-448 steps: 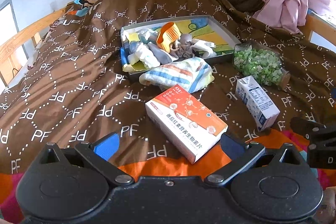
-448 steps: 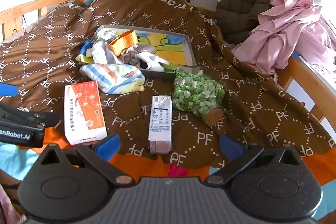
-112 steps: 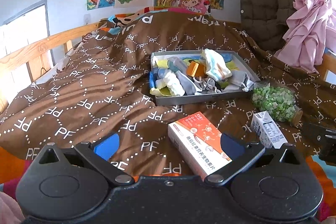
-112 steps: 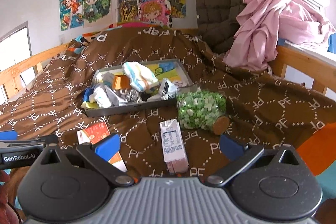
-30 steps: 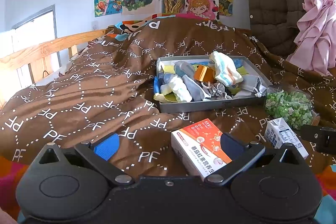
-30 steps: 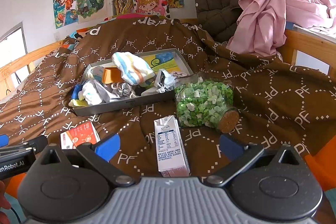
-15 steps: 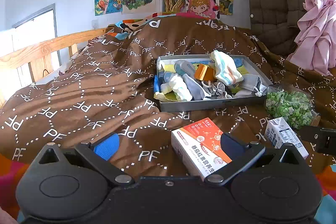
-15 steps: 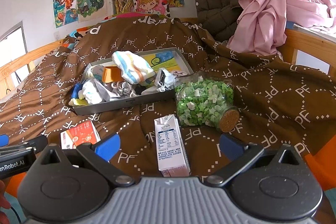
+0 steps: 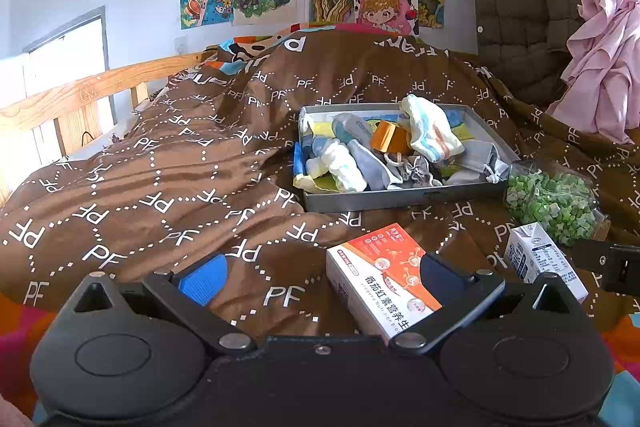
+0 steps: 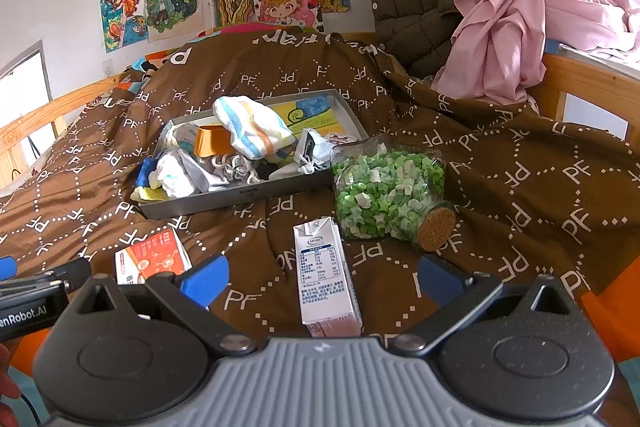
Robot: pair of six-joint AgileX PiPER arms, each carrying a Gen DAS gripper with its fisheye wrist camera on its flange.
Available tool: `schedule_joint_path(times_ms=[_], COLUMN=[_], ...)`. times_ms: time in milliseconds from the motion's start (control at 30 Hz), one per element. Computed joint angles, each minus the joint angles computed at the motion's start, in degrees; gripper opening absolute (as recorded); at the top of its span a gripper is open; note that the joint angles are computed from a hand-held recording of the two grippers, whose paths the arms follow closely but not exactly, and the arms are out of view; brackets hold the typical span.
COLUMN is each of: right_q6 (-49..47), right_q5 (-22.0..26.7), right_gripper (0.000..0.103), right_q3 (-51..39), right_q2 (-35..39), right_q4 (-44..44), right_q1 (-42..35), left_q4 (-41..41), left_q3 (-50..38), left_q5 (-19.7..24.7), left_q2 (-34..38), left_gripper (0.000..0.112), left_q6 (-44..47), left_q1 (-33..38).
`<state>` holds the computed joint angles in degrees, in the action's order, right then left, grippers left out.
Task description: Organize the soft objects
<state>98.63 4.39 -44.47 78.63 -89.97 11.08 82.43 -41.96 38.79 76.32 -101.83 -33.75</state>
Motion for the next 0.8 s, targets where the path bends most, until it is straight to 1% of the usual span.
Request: schedule_joint_path(times_ms=[100, 333, 533, 567, 667, 800], right_q6=[0.31, -3.15, -3.29, -4.59, -2.86, -4.47], right_q5=[-0.05, -0.09, 0.08, 0.04, 0.28, 0.23], right_gripper=[0.103, 0.103, 0.103, 0.103, 0.103, 0.103], right_q3=[0.02, -0.18, -0.01, -0.18, 0.05, -0.11], right_q2=[0.00, 0.10, 0.08, 0.13, 0.10, 0.18], right_q4=[-0.31, 3.14, 3.43, 4.65, 2.99, 4.66], right_q1=[-0.01, -0.05, 0.17, 0.11, 0.34, 0.28], left_q4=[0.05, -0.32, 0.01, 0.01, -0.02, -0.09], left_q3=[0.03, -0.02, 0.18, 0.18, 0.16, 0.19], left_q5=[-0.02, 0.04, -0.14, -0.14, -0.15, -0.13], left_q2=[-0.03, -0.10, 0.01, 0.01, 0.02, -0.01], left_gripper=[0.102, 0.102, 0.102, 0.102, 0.102, 0.102], left_q6=[-0.06, 0.29, -0.11, -0.11, -0.08, -0.05], left_q1=[0.02, -0.08, 0.06, 0.06, 0.06, 0.04])
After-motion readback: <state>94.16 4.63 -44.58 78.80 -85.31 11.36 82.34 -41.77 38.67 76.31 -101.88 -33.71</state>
